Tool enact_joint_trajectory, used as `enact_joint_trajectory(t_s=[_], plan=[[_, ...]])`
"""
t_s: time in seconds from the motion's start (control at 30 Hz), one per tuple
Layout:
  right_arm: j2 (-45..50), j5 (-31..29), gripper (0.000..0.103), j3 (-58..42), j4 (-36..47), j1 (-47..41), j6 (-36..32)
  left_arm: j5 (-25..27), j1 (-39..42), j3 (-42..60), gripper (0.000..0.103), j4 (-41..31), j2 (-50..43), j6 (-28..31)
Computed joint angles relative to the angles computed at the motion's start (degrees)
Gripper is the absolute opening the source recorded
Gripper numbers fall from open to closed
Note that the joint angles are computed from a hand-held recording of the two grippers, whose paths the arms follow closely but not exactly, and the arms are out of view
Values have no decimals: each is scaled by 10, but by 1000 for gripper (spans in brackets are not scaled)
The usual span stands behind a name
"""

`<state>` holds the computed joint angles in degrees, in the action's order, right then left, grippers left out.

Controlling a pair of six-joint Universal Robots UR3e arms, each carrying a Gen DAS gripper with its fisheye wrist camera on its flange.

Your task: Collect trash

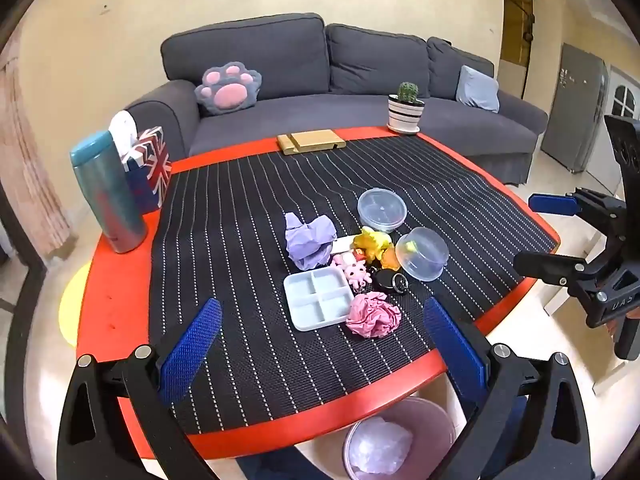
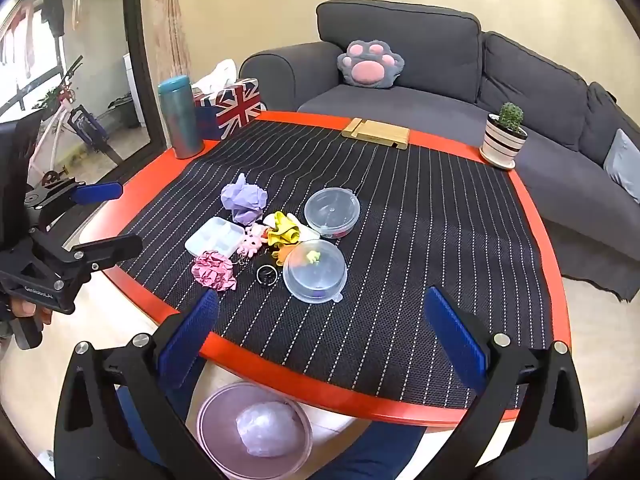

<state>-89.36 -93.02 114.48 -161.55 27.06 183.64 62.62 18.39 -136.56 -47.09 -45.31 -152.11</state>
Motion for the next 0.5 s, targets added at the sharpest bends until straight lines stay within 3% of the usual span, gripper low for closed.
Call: enact_joint_trajectory(t_s=[0.37,0.5], plan=[[-6,1,100,-2,8,0,-4,-16,7,-2,97,-9,13,1],[-5,2,100,0,6,0,-3,0,-2,0,97,-2,6,-5]])
